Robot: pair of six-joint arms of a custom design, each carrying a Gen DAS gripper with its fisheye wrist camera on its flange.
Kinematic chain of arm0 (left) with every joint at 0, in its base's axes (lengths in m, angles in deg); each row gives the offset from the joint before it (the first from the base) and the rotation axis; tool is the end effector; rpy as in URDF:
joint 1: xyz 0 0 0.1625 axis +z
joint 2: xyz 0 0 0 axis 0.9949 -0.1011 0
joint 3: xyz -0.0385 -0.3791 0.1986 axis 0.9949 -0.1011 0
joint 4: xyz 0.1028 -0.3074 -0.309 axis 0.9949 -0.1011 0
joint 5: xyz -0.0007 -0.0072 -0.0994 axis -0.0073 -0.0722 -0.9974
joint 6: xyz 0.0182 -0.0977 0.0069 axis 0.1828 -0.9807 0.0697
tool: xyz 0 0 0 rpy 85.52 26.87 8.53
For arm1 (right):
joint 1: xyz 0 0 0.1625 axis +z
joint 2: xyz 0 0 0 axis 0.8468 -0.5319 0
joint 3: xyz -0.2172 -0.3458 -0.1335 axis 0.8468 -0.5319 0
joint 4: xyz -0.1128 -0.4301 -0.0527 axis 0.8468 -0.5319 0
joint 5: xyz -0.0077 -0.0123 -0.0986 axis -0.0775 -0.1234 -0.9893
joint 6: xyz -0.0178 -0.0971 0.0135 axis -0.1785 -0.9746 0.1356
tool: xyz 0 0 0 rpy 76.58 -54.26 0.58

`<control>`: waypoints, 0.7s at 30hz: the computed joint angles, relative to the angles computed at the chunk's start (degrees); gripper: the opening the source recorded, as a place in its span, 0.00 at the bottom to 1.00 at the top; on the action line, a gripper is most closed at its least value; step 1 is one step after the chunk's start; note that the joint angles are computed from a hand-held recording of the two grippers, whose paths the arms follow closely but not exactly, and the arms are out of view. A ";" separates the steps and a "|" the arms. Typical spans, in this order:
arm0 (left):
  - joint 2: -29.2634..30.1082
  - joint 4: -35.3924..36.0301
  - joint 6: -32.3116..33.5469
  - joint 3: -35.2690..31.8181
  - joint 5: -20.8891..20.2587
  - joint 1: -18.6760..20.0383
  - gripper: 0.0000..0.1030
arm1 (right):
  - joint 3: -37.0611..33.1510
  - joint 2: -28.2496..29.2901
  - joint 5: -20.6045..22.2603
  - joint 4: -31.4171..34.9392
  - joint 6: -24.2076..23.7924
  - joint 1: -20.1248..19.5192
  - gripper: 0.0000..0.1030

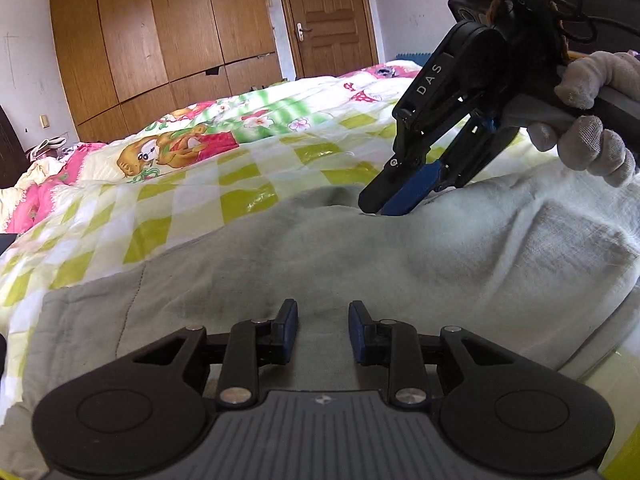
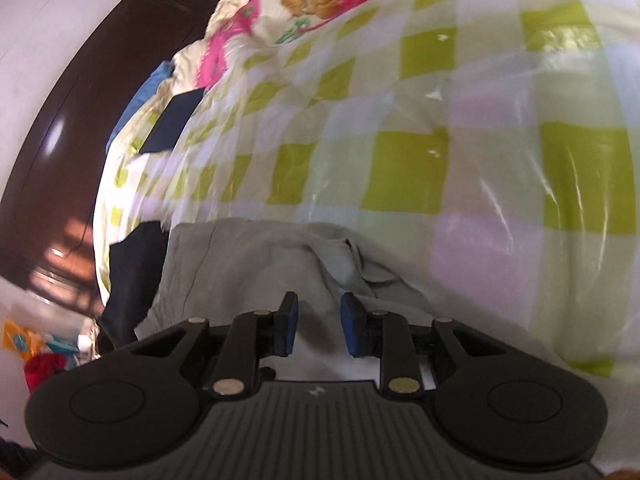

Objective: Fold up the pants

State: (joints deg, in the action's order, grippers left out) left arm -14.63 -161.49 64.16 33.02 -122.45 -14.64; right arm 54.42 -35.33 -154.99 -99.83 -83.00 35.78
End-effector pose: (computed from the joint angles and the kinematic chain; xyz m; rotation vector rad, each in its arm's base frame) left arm -0.0294 -0.6489 0.1078 0.6565 2.0436 -1.0104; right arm 0.1958 -0.8815 0.0002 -0.7584 2.9844 0.0062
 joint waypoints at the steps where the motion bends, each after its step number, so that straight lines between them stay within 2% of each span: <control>1: -0.17 -0.17 0.01 0.20 -0.33 0.07 0.41 | -0.08 0.05 -1.66 -1.58 -0.93 0.53 0.28; 3: -0.35 -0.44 0.00 0.46 -0.91 0.18 0.41 | -0.37 -0.19 -1.87 -3.97 -2.81 0.63 0.28; 4: -0.50 -0.30 -0.33 0.56 -1.16 0.23 0.41 | -2.15 0.38 -0.82 -2.51 -2.26 0.37 0.30; 6: -0.82 0.34 -1.19 0.55 -1.80 0.49 0.41 | -7.72 2.87 1.16 4.73 -0.96 -0.02 0.31; 8: -1.18 0.97 -2.28 0.74 -2.34 0.67 0.41 | -9.42 4.07 -1.44 6.92 -2.47 0.53 0.32; 10: -1.35 1.18 -2.74 0.77 -2.61 0.76 0.41 | -8.39 4.20 -3.57 5.16 -4.14 0.92 0.32; 13: -1.17 0.78 -2.23 0.72 -2.64 0.81 0.41 | -8.50 4.67 -0.51 4.64 -3.71 0.19 0.33; 15: -1.10 0.88 -2.19 0.57 -2.80 0.94 0.41 | -9.15 5.20 -0.28 5.43 -4.61 0.23 0.33; 21: -1.28 1.16 -2.63 0.67 -3.26 1.09 0.41 | -12.10 5.94 2.14 11.28 -5.78 -0.24 0.33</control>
